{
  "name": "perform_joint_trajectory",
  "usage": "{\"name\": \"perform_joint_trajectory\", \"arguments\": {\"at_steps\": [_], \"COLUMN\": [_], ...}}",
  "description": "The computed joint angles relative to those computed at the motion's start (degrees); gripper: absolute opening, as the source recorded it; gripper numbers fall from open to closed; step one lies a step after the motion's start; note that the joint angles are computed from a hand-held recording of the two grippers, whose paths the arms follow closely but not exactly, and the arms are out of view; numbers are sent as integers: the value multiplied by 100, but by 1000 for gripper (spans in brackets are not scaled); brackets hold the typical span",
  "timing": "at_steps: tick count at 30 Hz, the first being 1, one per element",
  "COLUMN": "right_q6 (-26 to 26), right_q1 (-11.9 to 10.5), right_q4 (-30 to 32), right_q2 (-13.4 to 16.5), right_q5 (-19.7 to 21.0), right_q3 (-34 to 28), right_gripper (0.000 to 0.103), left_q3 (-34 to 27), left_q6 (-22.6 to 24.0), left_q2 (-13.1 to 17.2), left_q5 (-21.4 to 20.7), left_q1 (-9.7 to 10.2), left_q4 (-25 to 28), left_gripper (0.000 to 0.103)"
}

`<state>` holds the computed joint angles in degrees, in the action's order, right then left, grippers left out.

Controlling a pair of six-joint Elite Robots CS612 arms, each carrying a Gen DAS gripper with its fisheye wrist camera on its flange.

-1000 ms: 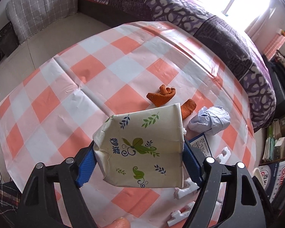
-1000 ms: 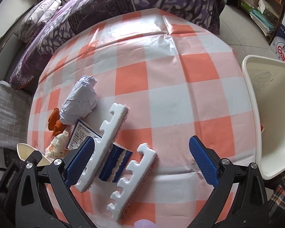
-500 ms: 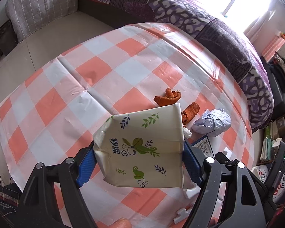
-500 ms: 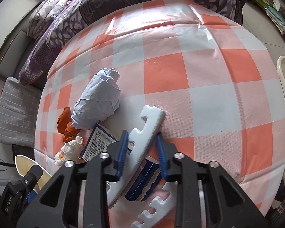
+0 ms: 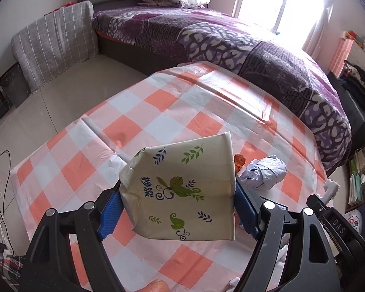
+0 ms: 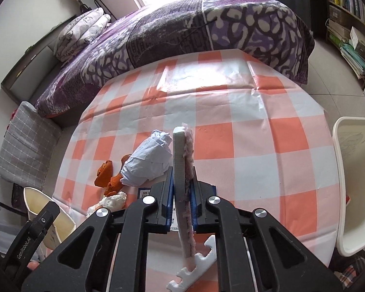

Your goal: Collect trash

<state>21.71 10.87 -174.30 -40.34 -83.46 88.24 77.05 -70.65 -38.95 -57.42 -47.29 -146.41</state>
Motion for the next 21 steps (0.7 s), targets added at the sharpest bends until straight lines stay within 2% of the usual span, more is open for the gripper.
{"name": "perform_joint_trajectory", "arguments": {"at_steps": [7,21], "right_q6": [-127,-267], "right_q1": [-29,-164], "right_q4": [-508,-905], "right_q2": [-131,-341], "right_q5": [-207,-507], "right_q3": [205,569], "right_gripper": [10,10], "left_q3": [-152,-480], "left_q6": [255,627], "left_q2": [59,214], "left_q5": [419,484], "left_q1": [-109,-229], "left_q4": [49,39], "left_gripper": [78,78]}}
